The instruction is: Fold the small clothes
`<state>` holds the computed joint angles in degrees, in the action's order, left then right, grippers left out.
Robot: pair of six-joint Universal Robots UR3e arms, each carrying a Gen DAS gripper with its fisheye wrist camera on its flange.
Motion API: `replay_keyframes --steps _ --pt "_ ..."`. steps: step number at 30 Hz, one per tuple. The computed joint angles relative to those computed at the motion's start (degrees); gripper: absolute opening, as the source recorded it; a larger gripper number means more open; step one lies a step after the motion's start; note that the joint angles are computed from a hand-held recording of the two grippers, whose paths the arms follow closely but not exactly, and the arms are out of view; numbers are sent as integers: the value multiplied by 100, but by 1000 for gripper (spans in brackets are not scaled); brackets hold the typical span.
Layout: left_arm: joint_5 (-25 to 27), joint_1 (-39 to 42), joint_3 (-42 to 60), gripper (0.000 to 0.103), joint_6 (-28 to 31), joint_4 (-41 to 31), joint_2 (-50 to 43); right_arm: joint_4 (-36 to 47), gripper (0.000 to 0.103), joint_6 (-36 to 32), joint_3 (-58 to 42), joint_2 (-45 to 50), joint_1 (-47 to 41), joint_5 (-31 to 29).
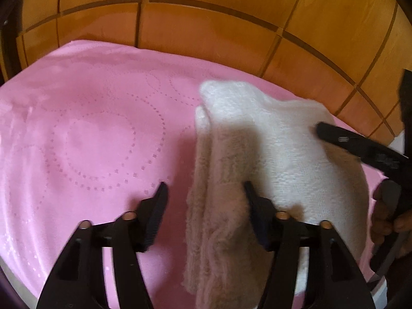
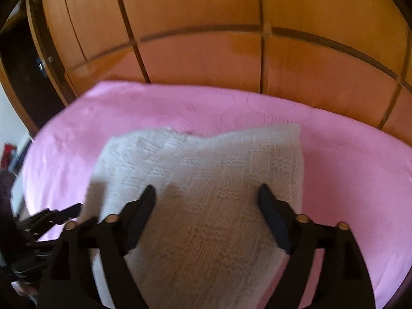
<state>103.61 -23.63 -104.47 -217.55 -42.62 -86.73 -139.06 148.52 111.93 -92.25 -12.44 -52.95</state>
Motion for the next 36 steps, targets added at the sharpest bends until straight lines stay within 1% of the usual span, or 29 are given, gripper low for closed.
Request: replay_keyframes --steps 1,3,5,8,12,16,17,19,21,23,24,26,28,30,31,32,33,34,35,36 --pt "-11 8 -25 63 13 18 18 44 90 34 68 -98 -118 130" --pt "2 -3 -107 63 36 100 66 411 93 -92 256 -427 -520 500" --pt "77 -54 -189 63 82 175 103 1004 94 -285 249 -552 -902 850" --pt "113 -98 -191 63 97 208 94 1574 94 -397 67 -372 -1155 1005" --pt "9 -34 -340 63 149 350 167 2200 94 -641 -92 -99 -1381 1141" --pt "-335 192 -567 64 235 618 261 2586 95 -863 -229 186 -1421 1292" --pt "-446 272 -694 66 257 724 328 2685 95 -916 -281 272 -1432 1345" --pt "-830 523 -1035 67 338 1009 518 2928 96 -1099 -406 447 -1450 1430" --pt "-1440 921 -1497 67 472 1384 779 3164 96 -1248 -558 635 -1432 1474" --pt "-1945 1249 -1817 67 565 1644 931 3518 96 -1456 -785 869 -1418 1539" --pt "-2297 1486 -2052 67 655 1826 1039 3755 96 -1569 -938 1018 -1406 1581" --pt "-2680 1732 -2307 67 754 2053 1127 3890 96 -1630 -1068 1191 -1361 1631" --pt "-2970 1901 -2463 65 831 2211 1162 3969 95 -1675 -1171 1333 -1277 1674" --pt "-3576 2225 -2709 51 947 2451 1197 3968 88 -1657 -1274 1462 -1132 1681" --pt "-3858 2384 -2836 49 937 2571 1209 3885 85 -1600 -1280 1486 -1067 1660" --pt "-4089 2520 -2963 46 909 2708 1221 3798 77 -1526 -1275 1467 -1009 1630" --pt "-4237 2596 -3043 41 903 2789 1240 3736 73 -1511 -1244 1439 -991 1619" --pt "-4435 2689 -3125 39 858 2880 1266 3669 65 -1506 -1157 1319 -1007 1622" --pt "-4635 2780 -3218 36 784 2981 1303 3618 59 -1507 -1030 1127 -1048 1622" --pt "-4728 2798 -3267 34 702 3077 1340 3600 55 -1552 -903 919 -1096 1623"
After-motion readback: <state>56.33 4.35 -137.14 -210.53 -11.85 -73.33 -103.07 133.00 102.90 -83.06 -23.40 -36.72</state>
